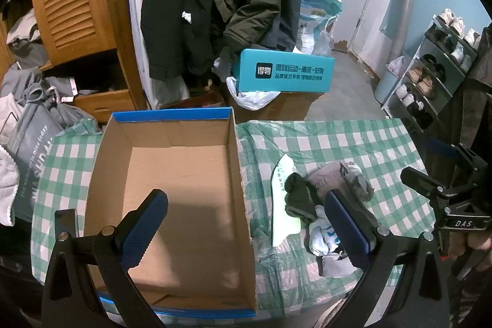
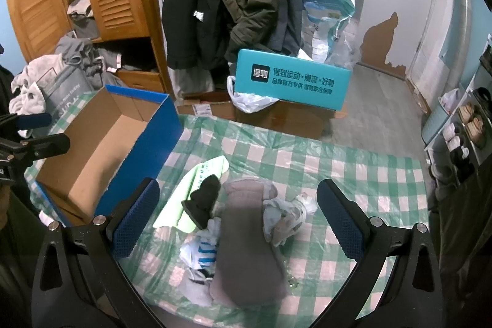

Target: Organize soft objects

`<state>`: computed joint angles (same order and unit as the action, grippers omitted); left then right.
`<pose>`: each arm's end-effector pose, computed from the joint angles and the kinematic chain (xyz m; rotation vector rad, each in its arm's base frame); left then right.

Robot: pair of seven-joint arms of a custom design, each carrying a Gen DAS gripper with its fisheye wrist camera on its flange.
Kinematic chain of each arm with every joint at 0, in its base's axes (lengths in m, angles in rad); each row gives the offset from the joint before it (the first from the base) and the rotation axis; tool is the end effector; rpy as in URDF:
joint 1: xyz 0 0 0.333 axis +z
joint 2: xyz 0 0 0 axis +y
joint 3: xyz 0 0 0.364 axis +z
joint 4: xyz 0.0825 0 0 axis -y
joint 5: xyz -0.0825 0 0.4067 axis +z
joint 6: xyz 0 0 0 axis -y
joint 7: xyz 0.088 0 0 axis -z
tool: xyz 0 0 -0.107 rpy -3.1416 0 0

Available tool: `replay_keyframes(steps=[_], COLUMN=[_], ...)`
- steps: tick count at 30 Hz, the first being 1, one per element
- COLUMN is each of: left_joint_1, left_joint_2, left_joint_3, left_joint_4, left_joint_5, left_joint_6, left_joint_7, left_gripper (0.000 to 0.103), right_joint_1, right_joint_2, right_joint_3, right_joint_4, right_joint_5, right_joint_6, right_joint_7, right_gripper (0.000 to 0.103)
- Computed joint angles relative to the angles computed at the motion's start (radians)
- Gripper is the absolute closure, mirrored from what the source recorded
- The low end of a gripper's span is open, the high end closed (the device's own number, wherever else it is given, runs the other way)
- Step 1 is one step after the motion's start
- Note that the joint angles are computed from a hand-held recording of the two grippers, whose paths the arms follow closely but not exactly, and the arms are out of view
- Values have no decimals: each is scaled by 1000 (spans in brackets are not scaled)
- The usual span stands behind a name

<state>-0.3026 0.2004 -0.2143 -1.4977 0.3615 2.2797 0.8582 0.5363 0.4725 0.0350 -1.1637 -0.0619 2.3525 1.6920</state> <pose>0.6195 -0.3228 0.6664 -1.9361 1.8248 -0.7205 0.6668 0.4179 0.6526 -2.1081 1.2973 -0.4453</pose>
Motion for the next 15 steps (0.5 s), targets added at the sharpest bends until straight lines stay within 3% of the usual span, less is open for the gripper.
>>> replay_keyframes(steps=[15], left_joint_1=[-4], left_joint_2=[3], left_joint_3=[2], left_joint_4=[-1], left_joint_5=[8], left_joint_6=[-14], left_joint_7=[-17], left_gripper=[0], right_joint_1=[-3], right_joint_2=[-6], right_joint_3=[0], right_joint_4=[-9], right_joint_5=[2], right_joint_6=[2], right_joint_7=[-3], right_gripper=[2])
